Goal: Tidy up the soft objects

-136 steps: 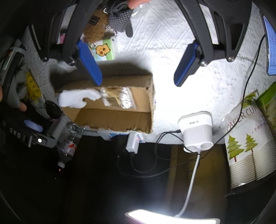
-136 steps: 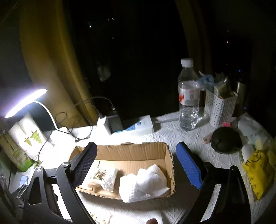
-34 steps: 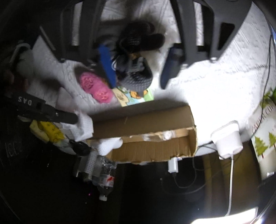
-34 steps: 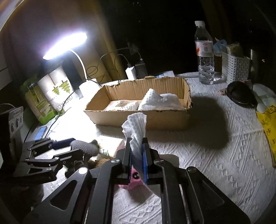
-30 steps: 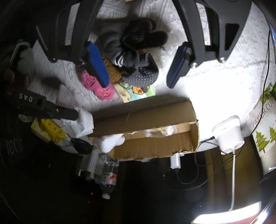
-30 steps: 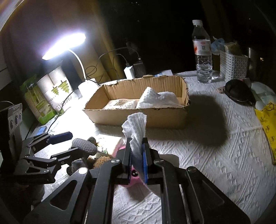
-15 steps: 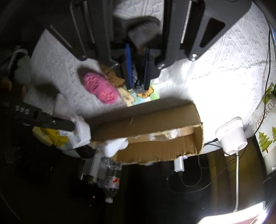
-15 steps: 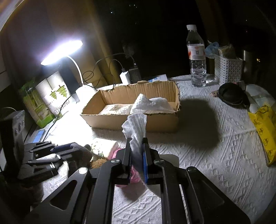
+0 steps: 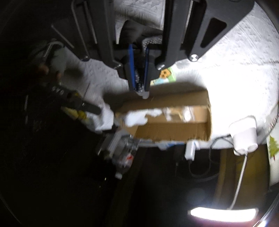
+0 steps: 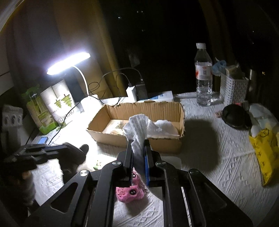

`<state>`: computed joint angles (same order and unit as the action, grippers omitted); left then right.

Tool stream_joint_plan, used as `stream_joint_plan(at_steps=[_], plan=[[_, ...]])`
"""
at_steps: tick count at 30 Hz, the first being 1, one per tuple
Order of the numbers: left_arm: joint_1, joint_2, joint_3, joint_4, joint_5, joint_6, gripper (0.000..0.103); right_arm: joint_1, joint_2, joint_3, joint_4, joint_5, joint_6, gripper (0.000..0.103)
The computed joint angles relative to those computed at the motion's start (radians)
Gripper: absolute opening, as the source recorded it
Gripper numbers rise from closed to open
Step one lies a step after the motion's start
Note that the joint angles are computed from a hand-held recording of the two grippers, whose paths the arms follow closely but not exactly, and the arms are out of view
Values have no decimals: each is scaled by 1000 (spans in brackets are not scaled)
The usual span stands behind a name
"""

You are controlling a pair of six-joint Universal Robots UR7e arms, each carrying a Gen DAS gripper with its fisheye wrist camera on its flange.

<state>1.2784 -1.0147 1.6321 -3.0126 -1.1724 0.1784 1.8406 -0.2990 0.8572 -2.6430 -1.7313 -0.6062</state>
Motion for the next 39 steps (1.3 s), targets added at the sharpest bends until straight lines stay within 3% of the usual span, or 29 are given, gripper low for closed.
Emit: stream_joint_plan(at_steps=[2,6,10,16,21,27,33,39], plan=[[-12,-6,5,-18,20,31,9,3,6,-13,3,3,-2,11],[-3,-19,1,13,-21,21,9,5,15,-29,15,14,-2,11],[-6,-29,29,16,30,35,10,10,17,-20,23,18,-9,11],[-1,-74,105,-9,115,57,10,11,24,-15,48,12,-10,11],[46,-110,176,-4,213,-12,10,20,27,2,56,17,-15,11],[48,-136,233,-138,370,31,10,30,42,5,75,10,-14,11],[43,-137,208,-201,342,78,10,40,47,6,65,11,-24,11],[9,-99,121,-209,269,123,10,43,57,-38,60,9,-38,11]])
